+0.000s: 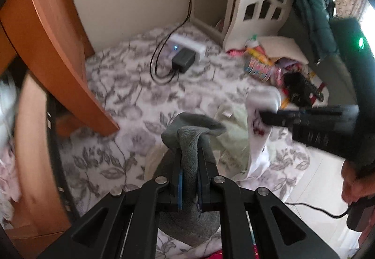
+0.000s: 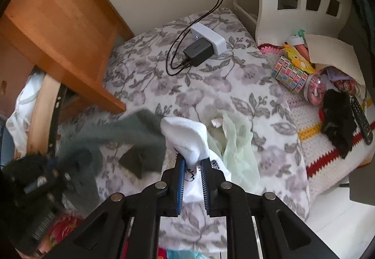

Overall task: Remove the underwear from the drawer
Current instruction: 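Lower both socks onto the bed beside the garments and open both grippers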

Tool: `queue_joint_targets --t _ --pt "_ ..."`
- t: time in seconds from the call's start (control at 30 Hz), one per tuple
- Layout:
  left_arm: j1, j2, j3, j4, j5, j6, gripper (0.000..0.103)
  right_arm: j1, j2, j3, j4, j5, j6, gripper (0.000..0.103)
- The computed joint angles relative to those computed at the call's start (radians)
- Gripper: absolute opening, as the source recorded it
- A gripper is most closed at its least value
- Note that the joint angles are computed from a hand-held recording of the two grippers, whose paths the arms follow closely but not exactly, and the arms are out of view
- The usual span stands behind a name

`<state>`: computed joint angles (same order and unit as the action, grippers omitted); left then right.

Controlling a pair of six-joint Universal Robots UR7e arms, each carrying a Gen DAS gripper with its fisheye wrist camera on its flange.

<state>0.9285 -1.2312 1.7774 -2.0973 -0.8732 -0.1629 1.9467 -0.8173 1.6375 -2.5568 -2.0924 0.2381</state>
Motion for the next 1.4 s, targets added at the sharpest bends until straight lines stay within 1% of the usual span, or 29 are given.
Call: queue_joint_targets --t 0.1,0.13,0.17,0.2,0.27,0.33,0.37,0.43,0.47,0.53,0.6,0.67,0.7,0.77,0.8,0.83,0.9,0.97,1.0,1.03,1.1,1.2,1.3,1.4 --pt "0.025 0.020 -0.009 0.036 -0.011 -0.028 0.010 -0.012 0.036 -0.038 0.010 -0.010 0.002 0.016" --pt "0.028 0.023 -0.011 0.045 -0.015 -0.031 0.010 -0.016 0.044 -0.048 0.019 -0.014 0.006 0.019" --pt "0.033 0.029 -0.014 0.061 -0.016 -0.035 0.010 -0.019 0.052 -0.058 0.033 -0.017 0.015 0.027" --pt "0.036 0.032 -0.015 0.073 -0.014 -0.040 0.012 -0.023 0.056 -0.063 0.041 -0.016 0.017 0.030" --pt "0.042 0.034 -0.017 0.089 -0.013 -0.053 0.018 -0.027 0.061 -0.064 0.046 -0.014 0.007 0.045" --pt "0.047 0.030 -0.016 0.092 -0.013 -0.065 0.026 -0.027 0.059 -0.056 0.048 -0.027 -0.001 0.052" --pt "0.048 0.027 -0.016 0.096 -0.013 -0.072 0.028 -0.027 0.057 -0.051 0.049 -0.033 -0.003 0.052" --pt "0.046 0.020 -0.014 0.099 -0.011 -0.078 0.044 -0.026 0.049 -0.038 0.057 -0.041 0.002 0.052" --pt "0.044 0.017 -0.011 0.096 -0.011 -0.075 0.049 -0.026 0.045 -0.030 0.064 -0.044 0.008 0.054" --pt "0.040 0.013 -0.008 0.091 -0.011 -0.069 0.065 -0.025 0.039 -0.017 0.083 -0.057 0.025 0.058" --pt "0.034 0.012 -0.005 0.101 0.005 -0.078 0.071 -0.023 0.034 -0.002 0.095 -0.057 0.029 0.064" --pt "0.029 0.009 -0.003 0.115 0.014 -0.087 0.073 -0.022 0.030 0.015 0.101 -0.049 0.023 0.071" --pt "0.027 0.007 -0.001 0.118 0.013 -0.089 0.073 -0.020 0.028 0.023 0.098 -0.046 0.018 0.073" --pt "0.022 -0.001 0.006 0.123 0.013 -0.088 0.074 -0.014 0.023 0.041 0.089 -0.047 0.008 0.079" --pt "0.019 -0.004 0.009 0.124 0.016 -0.086 0.076 -0.012 0.022 0.046 0.087 -0.048 0.006 0.080" --pt "0.015 -0.008 0.014 0.122 0.020 -0.083 0.081 -0.009 0.019 0.052 0.084 -0.050 0.004 0.082" --pt "0.007 -0.019 0.026 0.110 0.024 -0.076 0.086 -0.002 0.013 0.063 0.076 -0.053 0.002 0.087" --pt "0.001 -0.030 0.035 0.102 0.029 -0.075 0.087 0.005 0.007 0.071 0.070 -0.060 -0.001 0.096" --pt "-0.002 -0.034 0.038 0.102 0.033 -0.080 0.089 0.010 0.004 0.075 0.068 -0.064 -0.004 0.098" --pt "-0.007 -0.040 0.044 0.103 0.043 -0.089 0.095 0.013 0.002 0.077 0.067 -0.067 -0.005 0.102" --pt "-0.011 -0.050 0.052 0.090 0.035 -0.080 0.097 0.022 -0.003 0.083 0.064 -0.078 -0.008 0.102" --pt "-0.029 -0.067 0.073 0.063 0.044 -0.071 0.098 0.033 -0.015 0.097 0.055 -0.094 -0.004 0.103" --pt "-0.043 -0.085 0.086 0.038 0.030 -0.060 0.098 0.039 -0.029 0.109 0.058 -0.097 0.011 0.103" --pt "-0.058 -0.104 0.097 0.023 0.013 -0.054 0.098 0.052 -0.048 0.123 0.057 -0.117 0.028 0.103"
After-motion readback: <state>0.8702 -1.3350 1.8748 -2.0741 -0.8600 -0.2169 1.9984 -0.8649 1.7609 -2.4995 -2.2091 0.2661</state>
